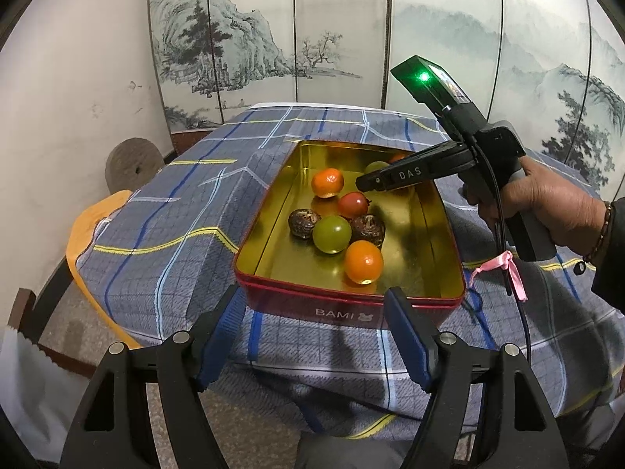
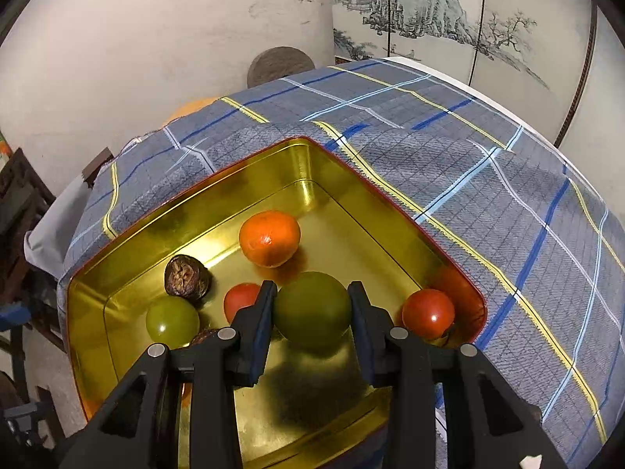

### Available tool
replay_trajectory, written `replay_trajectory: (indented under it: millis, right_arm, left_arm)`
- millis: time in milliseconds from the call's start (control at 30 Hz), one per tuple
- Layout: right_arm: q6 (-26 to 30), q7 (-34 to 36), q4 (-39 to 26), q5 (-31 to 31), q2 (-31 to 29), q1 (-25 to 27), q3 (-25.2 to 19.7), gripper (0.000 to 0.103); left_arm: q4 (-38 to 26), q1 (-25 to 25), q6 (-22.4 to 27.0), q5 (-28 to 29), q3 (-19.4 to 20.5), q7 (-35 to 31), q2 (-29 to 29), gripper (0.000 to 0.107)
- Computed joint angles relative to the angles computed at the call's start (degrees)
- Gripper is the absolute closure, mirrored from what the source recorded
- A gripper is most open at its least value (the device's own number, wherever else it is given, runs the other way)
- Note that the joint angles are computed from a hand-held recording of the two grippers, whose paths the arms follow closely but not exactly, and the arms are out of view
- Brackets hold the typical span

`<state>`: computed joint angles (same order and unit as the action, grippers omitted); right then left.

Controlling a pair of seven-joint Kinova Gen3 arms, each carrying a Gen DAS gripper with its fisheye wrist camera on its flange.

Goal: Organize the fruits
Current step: 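Carry the green lime into the tin and open the right gripper, then withdraw the right gripper from the tin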

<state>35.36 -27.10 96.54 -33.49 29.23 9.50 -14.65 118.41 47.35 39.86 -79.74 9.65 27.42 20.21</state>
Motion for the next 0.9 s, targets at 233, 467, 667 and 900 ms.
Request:
replay_trajectory:
  millis: [233, 467, 667, 900]
  right_arm:
    - [-0.9, 1.7, 0.9, -3.1, -0.4, -1.8, 2.2, 0.067]
    - [1.4, 16.7, 5.0, -19.4, -3.7, 4.5, 0.3, 0.044]
    - [4.8, 29.1, 13.8, -33.3, -8.6, 20.4, -6.8, 0.041]
    - [4.6, 43.5, 25.6, -39.1, -14.2, 33.6, 1.9, 0.041]
  left_arm:
    - [-0.3, 0.4, 0.6, 1.3, 0.1, -1.2, 0.1, 0.034]
    - [-0.8, 1.3, 2.1, 3.7, 0.2, -3.3, -0.1, 0.034]
    - [-0.6, 2.2, 2.7, 4.5, 0.9, -5.3, -1.5, 0.034]
    - [-2.8, 0.8, -4.2, 3.9, 2.3, -11.5, -3.1, 0.034]
